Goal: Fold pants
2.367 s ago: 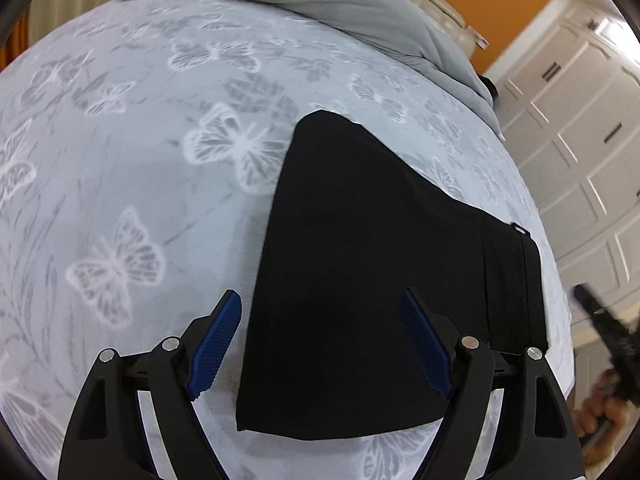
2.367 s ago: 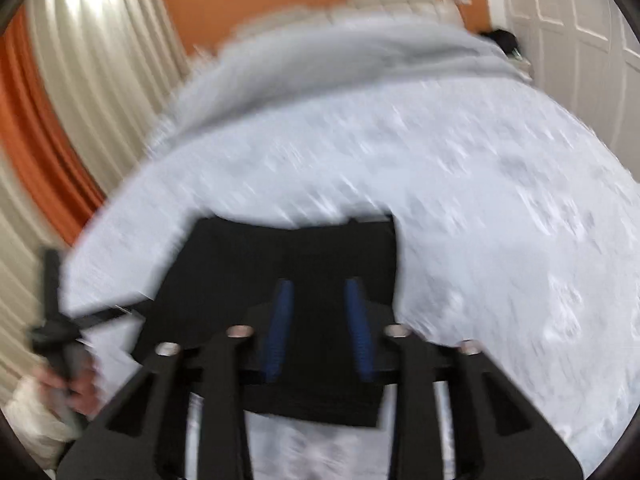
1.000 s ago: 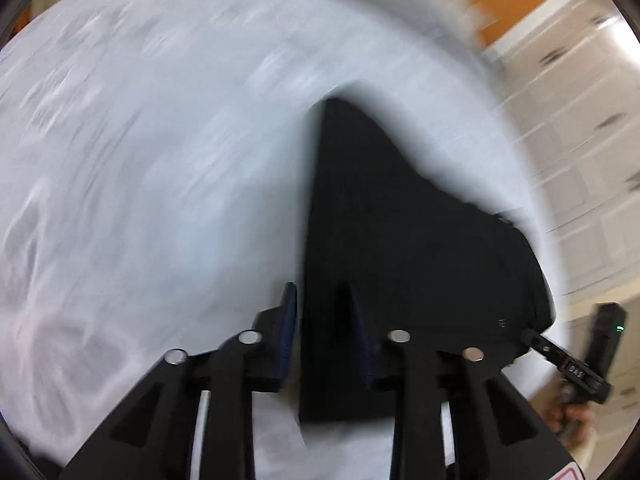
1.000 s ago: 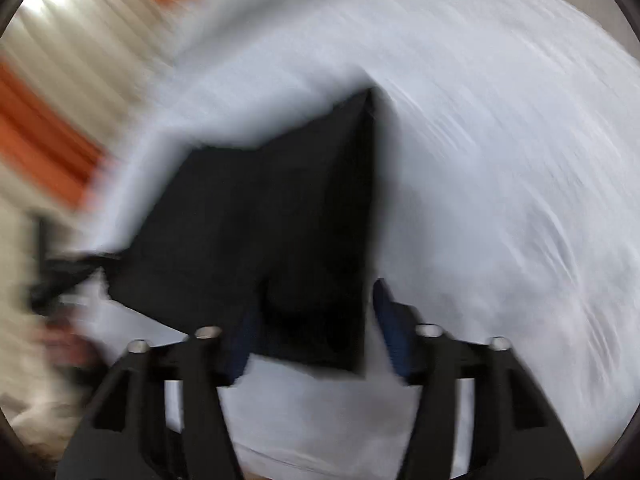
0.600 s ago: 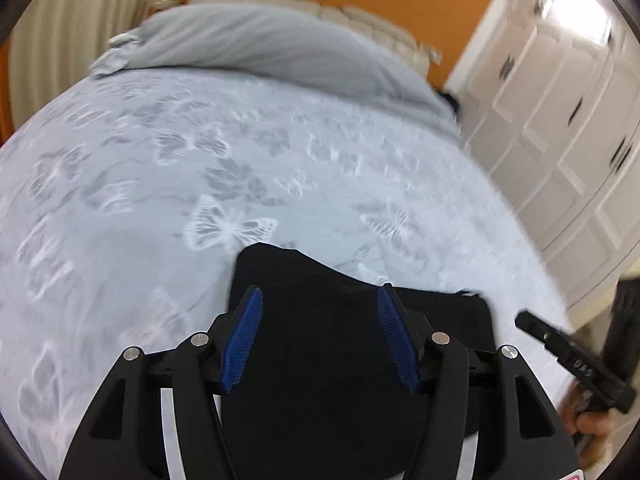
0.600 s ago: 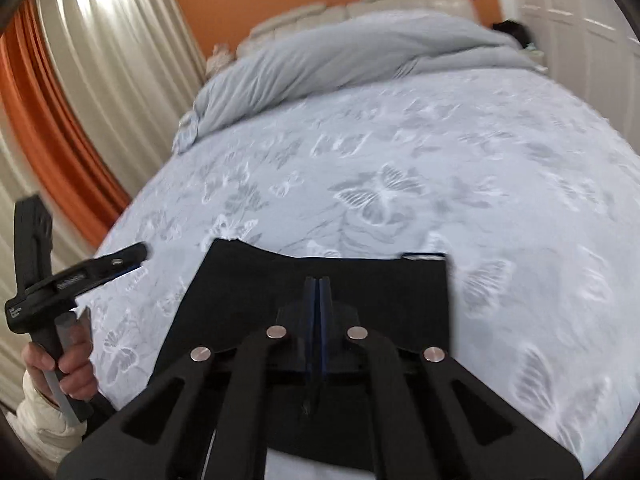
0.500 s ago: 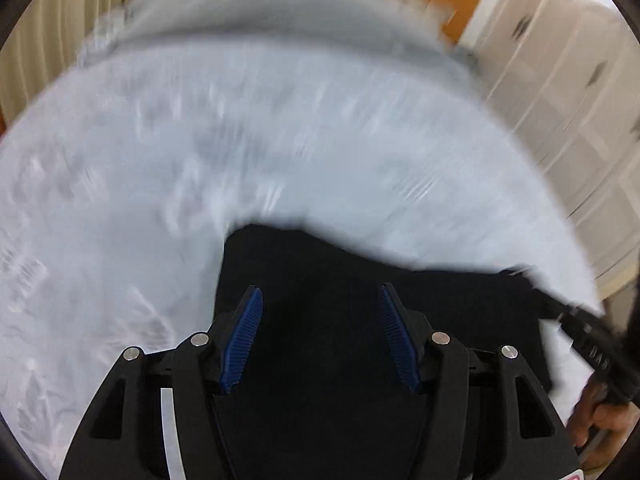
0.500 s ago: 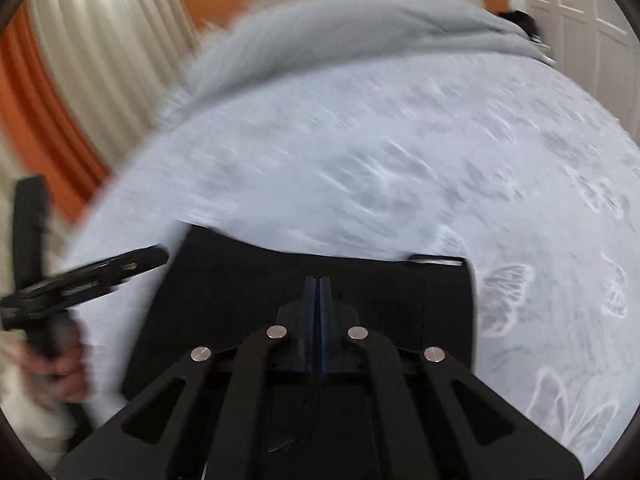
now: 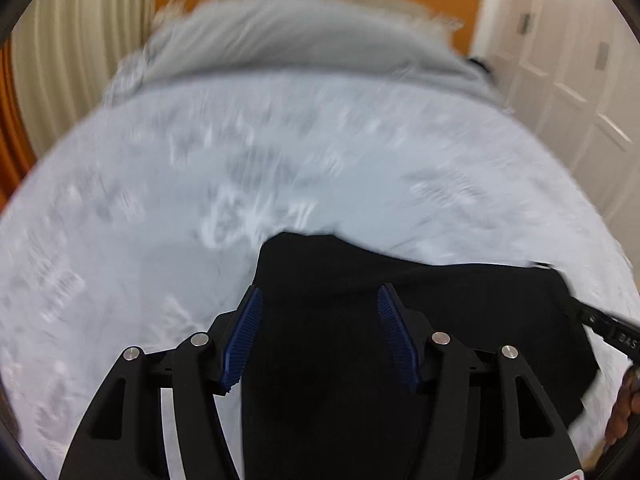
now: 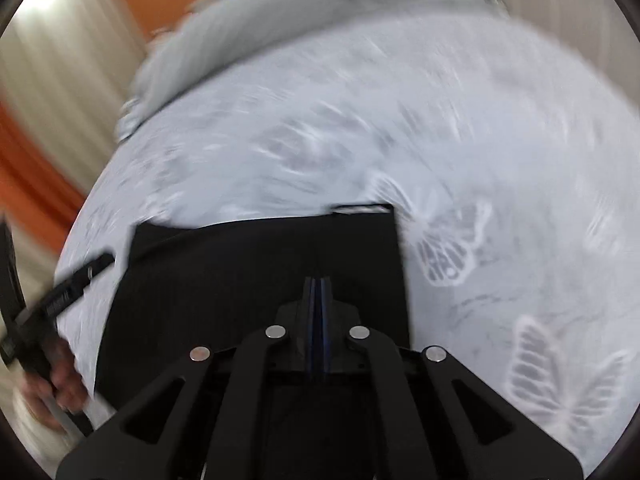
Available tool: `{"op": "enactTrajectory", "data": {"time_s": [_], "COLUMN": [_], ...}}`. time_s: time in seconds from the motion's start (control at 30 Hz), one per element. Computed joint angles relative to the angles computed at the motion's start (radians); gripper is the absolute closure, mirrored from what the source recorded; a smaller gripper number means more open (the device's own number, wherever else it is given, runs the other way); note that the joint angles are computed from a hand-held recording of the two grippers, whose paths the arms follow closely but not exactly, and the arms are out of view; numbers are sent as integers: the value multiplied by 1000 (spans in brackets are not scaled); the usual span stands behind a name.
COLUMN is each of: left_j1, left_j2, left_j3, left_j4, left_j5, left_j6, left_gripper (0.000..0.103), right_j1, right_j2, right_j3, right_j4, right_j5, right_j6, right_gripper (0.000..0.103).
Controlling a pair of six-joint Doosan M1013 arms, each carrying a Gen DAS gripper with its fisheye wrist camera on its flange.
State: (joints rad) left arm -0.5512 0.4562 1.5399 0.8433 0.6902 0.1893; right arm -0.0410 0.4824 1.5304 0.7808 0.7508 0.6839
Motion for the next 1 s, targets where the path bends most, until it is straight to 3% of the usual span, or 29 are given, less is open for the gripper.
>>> {"op": "enactTrajectory", "data": {"time_s": [0.07,0.13,0.2,0.27,0.33,0.4,0.5,0.6,0.7,0.77,0.93,1.0], "left_j1": [-34,-61,-67,-66,-62,-67,-77,-77,-73,-75,-65,-65], "left_j2": [-30,-46,-45,-31,-19,-19,-19,-20,-20,-21,-12,-8], "left_j3": [35,62,75,76,72,76,80,81,81,80,69,65], "left_j4": [81,85,-29,-133,-196,-180,-126,-149,-153,-159,-209,-214], "left_j5": [30,61,68,84,100,103,125,125,121,125,121,126], "left_j6": [-63,-89,-11,59,104,100,72,81,79,78,115,124], "left_gripper": [30,29,29,29,29,29,29,29,29,29,29,29], "right_j1": [-4,2,19,39,38,12,23,30,5,6,73,125], "right_j2": [-42,-53,-32,-59,-80,-96,-73,-79,-94,-84,-15,2], "right_j3": [59,96,113,150,171,188,180,177,167,131,-16,-49], "right_j4": [-5,-104,-243,-271,-228,-86,-204,-207,-23,28,39,-25], "right_j5": [-13,-12,-22,-116,-151,-119,-109,-124,-62,-10,152,150], "right_j6": [-39,18,119,78,37,-39,84,69,-30,-56,-46,-9], "right_gripper": [101,101,103,102,99,98,102,101,98,98,98,98]}}
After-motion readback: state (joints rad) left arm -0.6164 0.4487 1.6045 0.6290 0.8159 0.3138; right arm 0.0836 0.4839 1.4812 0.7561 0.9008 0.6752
